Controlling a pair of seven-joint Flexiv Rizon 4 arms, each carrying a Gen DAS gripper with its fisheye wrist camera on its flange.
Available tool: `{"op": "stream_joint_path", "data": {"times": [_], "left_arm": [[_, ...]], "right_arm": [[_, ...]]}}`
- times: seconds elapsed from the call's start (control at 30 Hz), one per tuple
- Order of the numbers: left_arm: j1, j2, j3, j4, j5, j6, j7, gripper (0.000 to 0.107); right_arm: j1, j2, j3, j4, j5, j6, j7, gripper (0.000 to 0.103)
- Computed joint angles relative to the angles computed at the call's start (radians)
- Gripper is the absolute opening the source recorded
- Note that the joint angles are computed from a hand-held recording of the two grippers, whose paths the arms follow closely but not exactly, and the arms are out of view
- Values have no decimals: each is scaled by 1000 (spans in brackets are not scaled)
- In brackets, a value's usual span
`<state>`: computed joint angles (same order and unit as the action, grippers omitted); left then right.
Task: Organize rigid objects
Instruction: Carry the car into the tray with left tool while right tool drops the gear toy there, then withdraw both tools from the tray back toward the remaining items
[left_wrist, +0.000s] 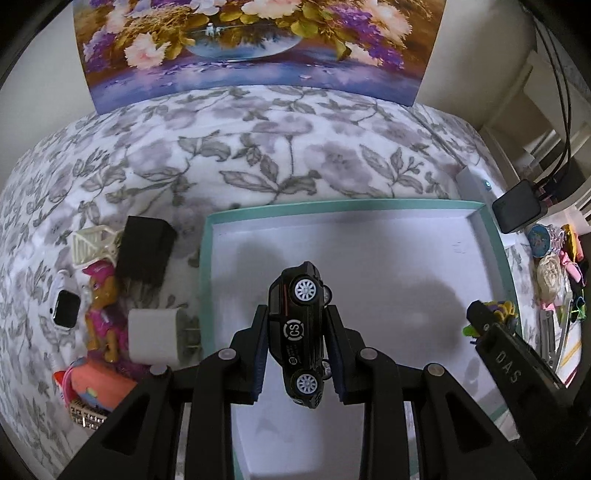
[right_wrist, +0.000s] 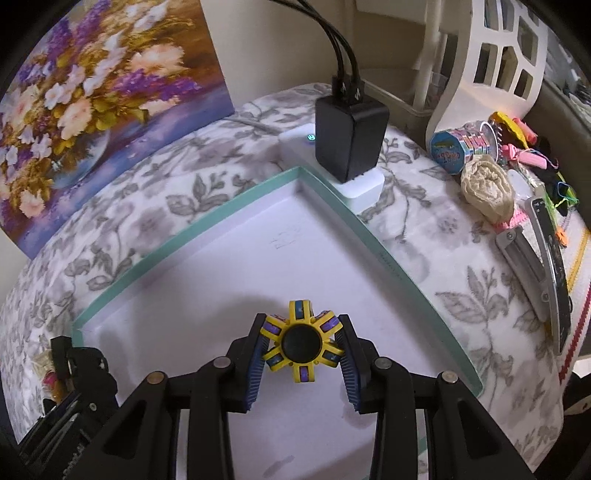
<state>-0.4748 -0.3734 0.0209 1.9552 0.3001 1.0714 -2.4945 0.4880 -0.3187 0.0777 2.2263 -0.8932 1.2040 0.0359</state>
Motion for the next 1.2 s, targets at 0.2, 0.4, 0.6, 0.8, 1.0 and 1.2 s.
{"op": "stream_joint_path", "data": {"times": [0.2, 0.4, 0.6, 0.8, 1.0, 1.2], "left_arm": [[1, 8, 0, 14, -5, 5, 4, 30], [7, 39, 0, 47, -6, 15, -16, 44], [16, 77, 8, 74, 24, 5, -67, 63], [34, 120, 12, 118, 61, 4, -135, 80], [57, 169, 0, 147, 109, -49, -193, 88], [90, 235, -16, 192, 141, -59, -247, 89]], "right_arm": [[6, -15, 14, -8, 40, -6, -42, 39], [20, 0, 10, -3, 20, -19, -46, 39], [17, 15, 4, 12, -8, -3, -13, 76], [14, 29, 16, 18, -46, -27, 2, 90], [19, 36, 35, 29, -58, -48, -9, 103], [30, 49, 57, 36, -76, -56, -15, 103]]}}
